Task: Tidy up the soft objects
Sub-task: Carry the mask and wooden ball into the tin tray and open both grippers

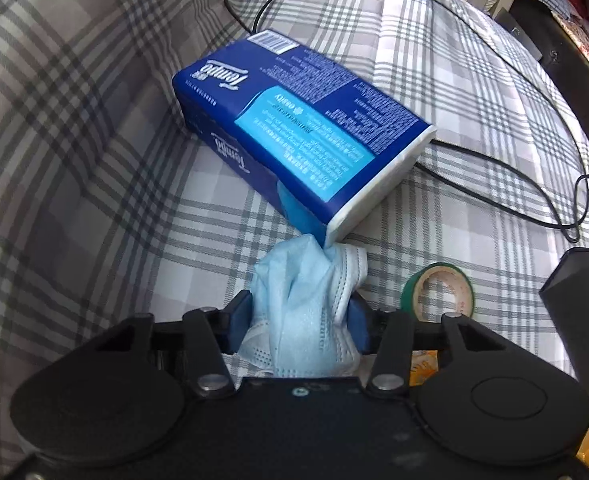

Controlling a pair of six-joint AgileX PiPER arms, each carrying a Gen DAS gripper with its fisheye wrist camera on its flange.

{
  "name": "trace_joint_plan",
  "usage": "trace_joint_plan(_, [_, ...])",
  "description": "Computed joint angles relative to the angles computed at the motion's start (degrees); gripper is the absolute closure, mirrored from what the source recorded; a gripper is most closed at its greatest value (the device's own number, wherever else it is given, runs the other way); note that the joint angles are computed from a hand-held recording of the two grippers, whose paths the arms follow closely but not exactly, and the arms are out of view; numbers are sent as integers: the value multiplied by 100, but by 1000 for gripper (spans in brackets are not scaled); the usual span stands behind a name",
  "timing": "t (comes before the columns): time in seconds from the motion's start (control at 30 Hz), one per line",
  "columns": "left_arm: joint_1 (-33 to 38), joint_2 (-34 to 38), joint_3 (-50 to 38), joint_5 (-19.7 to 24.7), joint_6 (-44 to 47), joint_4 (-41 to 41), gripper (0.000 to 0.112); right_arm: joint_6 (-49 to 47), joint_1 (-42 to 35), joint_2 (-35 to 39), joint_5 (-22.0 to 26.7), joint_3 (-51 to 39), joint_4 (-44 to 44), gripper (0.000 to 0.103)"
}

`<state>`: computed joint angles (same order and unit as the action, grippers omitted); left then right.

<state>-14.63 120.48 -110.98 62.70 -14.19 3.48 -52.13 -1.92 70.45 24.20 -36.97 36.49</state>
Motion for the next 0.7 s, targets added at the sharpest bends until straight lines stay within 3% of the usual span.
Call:
trace_joint_plan(0.33, [-370,-663,107,-75,-266,111,66,-709,-619,-268,196,-7,993,67])
trace_joint_plan(0.7, [-1634,-1369,495,-120,-581,533,66,-867,-1724,-596,536,-56,1577,67])
